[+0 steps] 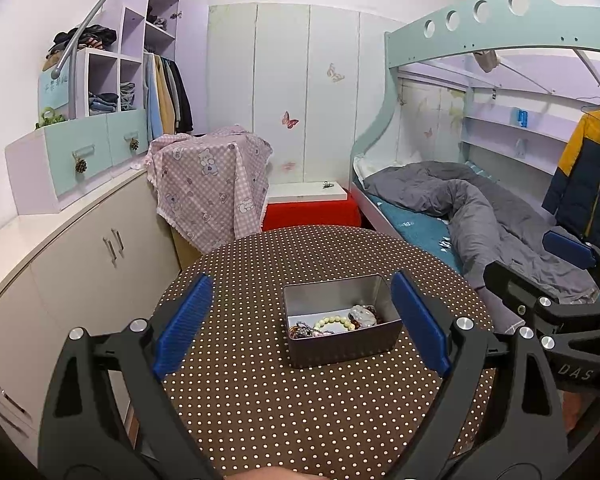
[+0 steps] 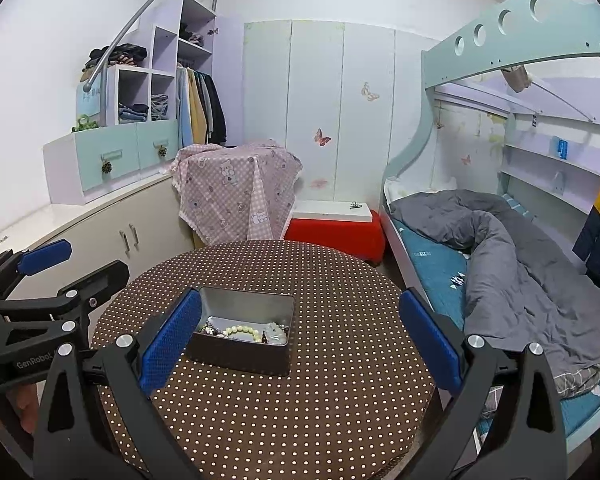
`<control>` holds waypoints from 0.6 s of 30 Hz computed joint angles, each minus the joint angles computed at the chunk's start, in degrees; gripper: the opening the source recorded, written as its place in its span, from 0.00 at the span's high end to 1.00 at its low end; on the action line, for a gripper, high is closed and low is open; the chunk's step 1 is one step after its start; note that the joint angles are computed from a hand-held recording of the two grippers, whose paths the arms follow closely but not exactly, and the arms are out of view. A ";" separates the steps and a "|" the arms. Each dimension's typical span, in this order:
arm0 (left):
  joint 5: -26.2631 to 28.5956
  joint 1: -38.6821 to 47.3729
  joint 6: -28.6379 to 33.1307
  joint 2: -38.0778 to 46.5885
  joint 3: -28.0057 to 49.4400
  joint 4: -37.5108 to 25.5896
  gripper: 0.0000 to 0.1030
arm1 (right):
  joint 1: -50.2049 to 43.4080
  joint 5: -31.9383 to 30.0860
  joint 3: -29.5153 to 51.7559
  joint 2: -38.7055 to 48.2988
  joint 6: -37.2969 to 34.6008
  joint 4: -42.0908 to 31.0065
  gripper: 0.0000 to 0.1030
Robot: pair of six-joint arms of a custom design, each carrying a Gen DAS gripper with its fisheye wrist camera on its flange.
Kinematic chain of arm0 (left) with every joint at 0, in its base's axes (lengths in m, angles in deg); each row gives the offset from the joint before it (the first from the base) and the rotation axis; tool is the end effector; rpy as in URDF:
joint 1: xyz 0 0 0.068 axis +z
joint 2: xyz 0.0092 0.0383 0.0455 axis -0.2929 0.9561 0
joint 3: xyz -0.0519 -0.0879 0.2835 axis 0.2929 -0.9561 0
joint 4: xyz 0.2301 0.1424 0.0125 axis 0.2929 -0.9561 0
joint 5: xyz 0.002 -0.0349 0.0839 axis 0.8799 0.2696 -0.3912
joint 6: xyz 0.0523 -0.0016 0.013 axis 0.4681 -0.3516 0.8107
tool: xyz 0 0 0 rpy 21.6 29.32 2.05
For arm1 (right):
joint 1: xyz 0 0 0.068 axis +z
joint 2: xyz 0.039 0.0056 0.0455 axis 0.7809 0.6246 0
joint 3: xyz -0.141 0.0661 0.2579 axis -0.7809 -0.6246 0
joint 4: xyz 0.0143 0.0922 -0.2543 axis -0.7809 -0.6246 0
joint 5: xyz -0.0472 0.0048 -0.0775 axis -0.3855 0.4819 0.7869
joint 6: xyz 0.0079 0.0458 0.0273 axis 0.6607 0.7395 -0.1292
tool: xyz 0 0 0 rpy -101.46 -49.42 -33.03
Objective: Organize jewelry
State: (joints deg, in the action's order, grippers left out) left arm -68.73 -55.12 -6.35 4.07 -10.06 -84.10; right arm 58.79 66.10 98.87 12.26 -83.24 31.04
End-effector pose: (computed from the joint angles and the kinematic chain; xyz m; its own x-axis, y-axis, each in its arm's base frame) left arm 0.2567 -0.1720 0.2974 -0.3926 -0.0415 -0.9188 -0.1173 0.9931 0.0053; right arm 0.2842 0.0445 0.2725 -0.3739 -0.1477 -0.9156 -0.3512 0.9363 -0.0076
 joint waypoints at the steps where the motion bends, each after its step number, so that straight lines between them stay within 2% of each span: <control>1: 0.00 -0.01 0.05 -0.13 -0.03 -0.06 0.14 | 0.03 -0.08 -0.01 0.00 0.11 0.02 0.08; 18: 0.78 0.21 -0.48 -1.35 -0.78 -0.52 0.14 | 0.74 0.65 -0.57 -0.53 0.76 -0.10 0.08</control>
